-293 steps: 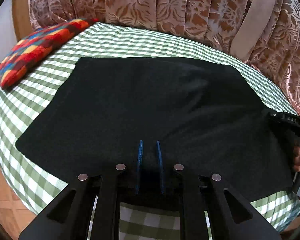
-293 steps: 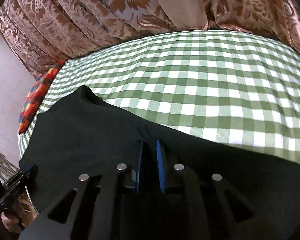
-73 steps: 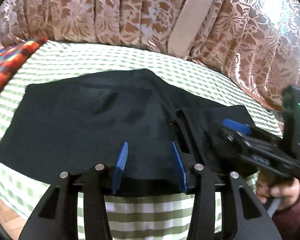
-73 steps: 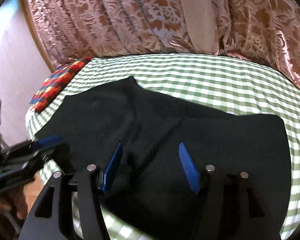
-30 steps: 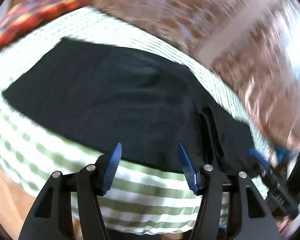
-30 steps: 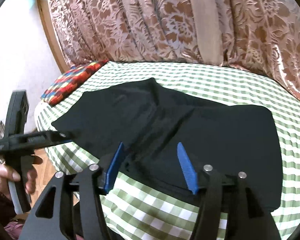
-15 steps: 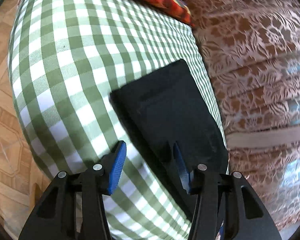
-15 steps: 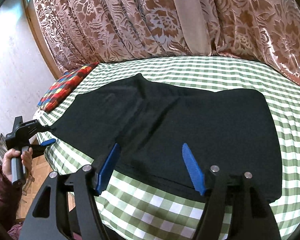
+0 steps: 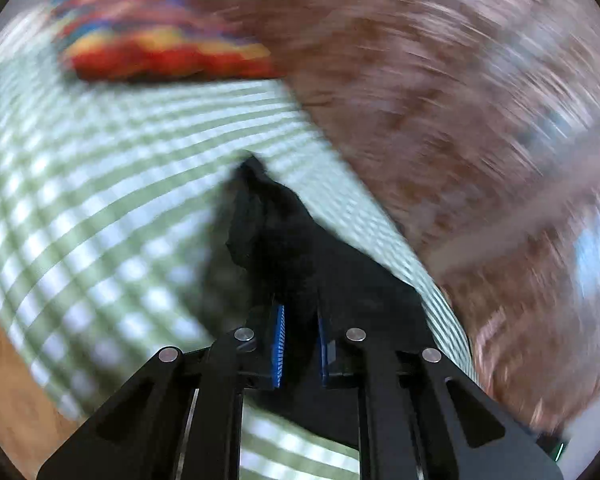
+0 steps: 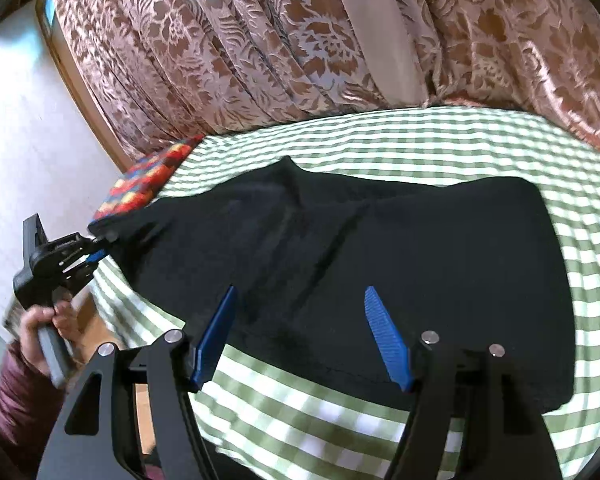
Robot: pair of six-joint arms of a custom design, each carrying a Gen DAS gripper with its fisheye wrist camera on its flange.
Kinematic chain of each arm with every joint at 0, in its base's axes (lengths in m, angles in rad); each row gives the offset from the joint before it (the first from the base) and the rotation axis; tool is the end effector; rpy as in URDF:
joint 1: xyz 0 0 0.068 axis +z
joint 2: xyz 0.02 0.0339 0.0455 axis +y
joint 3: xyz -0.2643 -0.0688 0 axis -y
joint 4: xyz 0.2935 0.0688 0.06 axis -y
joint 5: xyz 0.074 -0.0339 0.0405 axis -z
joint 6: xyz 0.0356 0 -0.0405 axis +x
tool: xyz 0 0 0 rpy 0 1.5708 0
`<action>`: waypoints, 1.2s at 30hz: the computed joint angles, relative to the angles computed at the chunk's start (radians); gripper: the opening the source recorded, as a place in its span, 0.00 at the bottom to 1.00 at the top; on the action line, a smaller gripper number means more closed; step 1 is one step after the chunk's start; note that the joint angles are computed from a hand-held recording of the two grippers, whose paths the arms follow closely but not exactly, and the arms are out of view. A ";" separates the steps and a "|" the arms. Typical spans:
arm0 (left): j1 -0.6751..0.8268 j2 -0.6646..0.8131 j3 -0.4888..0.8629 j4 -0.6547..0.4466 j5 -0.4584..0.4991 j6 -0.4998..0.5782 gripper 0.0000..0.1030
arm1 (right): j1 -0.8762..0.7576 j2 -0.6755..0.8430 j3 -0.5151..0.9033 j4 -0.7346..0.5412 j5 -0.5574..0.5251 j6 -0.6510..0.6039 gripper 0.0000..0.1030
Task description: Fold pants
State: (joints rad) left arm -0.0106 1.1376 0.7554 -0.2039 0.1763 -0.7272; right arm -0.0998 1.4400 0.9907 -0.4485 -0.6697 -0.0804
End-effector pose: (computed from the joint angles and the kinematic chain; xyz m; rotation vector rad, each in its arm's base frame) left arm 0.2945 -0.0094 0.2393 -0.6766 2.1056 -0.6094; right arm 0.3400 -0.0118 0.2224 -0.2601 2.3247 0.7316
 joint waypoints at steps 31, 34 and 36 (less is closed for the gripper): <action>-0.209 0.047 0.046 0.086 0.261 0.196 0.39 | 0.098 0.379 0.487 -0.209 -0.305 0.151 0.20; -0.109 0.007 0.014 0.025 0.203 0.171 0.39 | 0.093 0.343 0.506 -0.266 -0.302 0.072 0.20; -0.076 0.012 0.013 0.003 0.188 0.178 0.39 | 0.080 0.329 0.528 -0.315 -0.312 0.022 0.20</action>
State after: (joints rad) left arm -0.0869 1.1491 0.7686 -0.2008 0.3645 -0.5490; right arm -0.0197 1.7689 1.5186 -0.7632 -0.9813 -0.0581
